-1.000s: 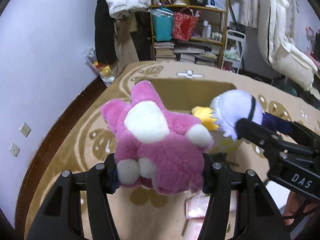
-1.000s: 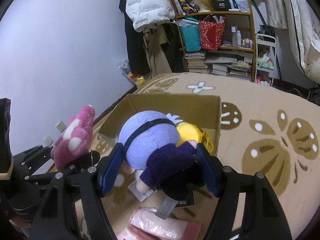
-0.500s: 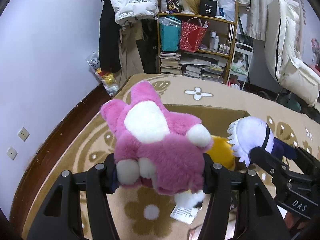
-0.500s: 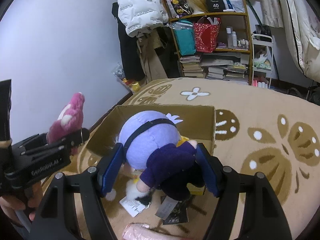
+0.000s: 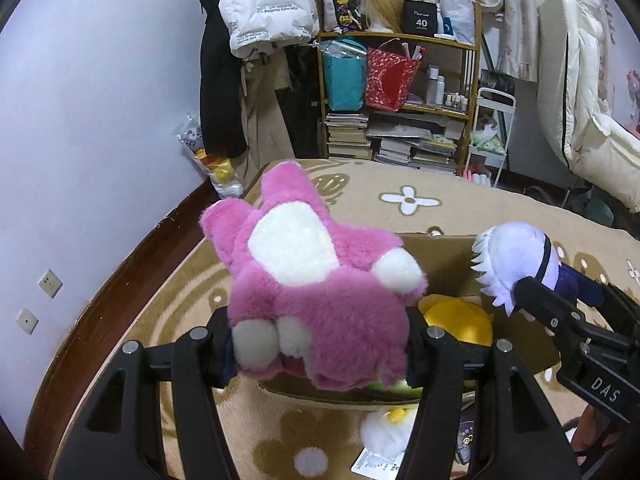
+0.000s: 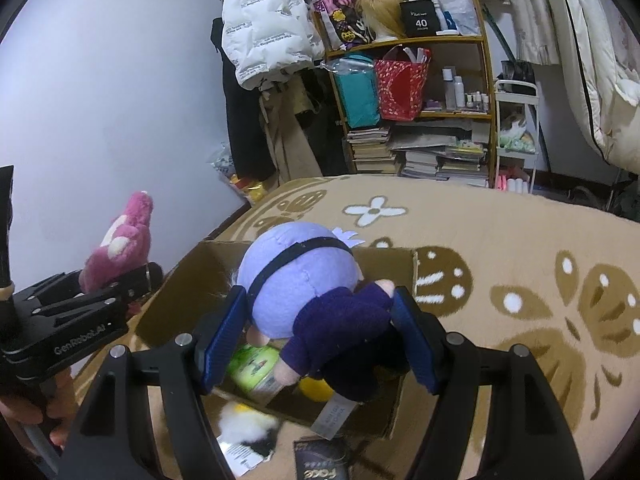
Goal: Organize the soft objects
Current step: 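Lift the pink bear with the left tool while the right tool carries the doll over the box, then open the left tool to drop the pink bear while the right tool releases the doll into the box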
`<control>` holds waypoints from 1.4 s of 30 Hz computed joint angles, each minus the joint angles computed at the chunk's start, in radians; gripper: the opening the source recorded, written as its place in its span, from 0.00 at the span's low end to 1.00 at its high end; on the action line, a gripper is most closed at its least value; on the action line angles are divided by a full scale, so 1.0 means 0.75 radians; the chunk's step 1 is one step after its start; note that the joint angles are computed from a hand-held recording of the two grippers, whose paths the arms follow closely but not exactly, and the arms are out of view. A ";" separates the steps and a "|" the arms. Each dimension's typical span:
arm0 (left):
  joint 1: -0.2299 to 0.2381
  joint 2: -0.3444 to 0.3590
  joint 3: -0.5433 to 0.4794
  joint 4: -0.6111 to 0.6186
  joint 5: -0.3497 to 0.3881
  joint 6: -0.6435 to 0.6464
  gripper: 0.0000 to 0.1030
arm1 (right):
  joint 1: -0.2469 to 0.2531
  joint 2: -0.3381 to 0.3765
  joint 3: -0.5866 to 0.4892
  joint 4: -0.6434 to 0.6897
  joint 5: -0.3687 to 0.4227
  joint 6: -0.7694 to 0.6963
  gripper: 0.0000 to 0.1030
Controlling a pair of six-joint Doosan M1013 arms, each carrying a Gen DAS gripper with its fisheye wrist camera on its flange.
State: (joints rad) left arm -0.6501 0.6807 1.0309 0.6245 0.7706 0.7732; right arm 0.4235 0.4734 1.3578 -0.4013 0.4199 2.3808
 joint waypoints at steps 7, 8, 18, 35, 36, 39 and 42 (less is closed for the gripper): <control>0.001 0.032 -0.035 0.003 0.032 0.024 0.58 | -0.010 0.013 -0.005 0.043 -0.002 -0.027 0.75; 0.000 0.038 -0.042 0.003 0.039 0.027 0.58 | -0.010 0.013 -0.004 0.048 -0.003 -0.032 0.75; 0.003 0.042 -0.038 0.006 0.024 -0.015 0.62 | -0.011 0.020 -0.013 0.099 0.029 -0.105 0.76; 0.001 0.006 0.007 0.097 0.035 -0.120 0.82 | -0.001 0.012 -0.011 0.132 0.048 -0.147 0.82; 0.000 0.003 0.009 0.107 0.042 -0.120 0.84 | 0.002 0.008 -0.007 0.106 0.045 -0.123 0.85; -0.001 -0.009 0.021 0.136 0.032 -0.143 0.90 | 0.006 0.000 0.002 0.061 0.034 -0.082 0.91; 0.002 -0.031 0.050 0.152 -0.017 -0.183 0.96 | 0.009 -0.014 0.017 0.006 0.026 -0.024 0.99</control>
State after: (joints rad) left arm -0.6484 0.6574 1.0686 0.7385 0.7576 0.6356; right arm 0.4302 0.4626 1.3702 -0.3969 0.4391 2.3625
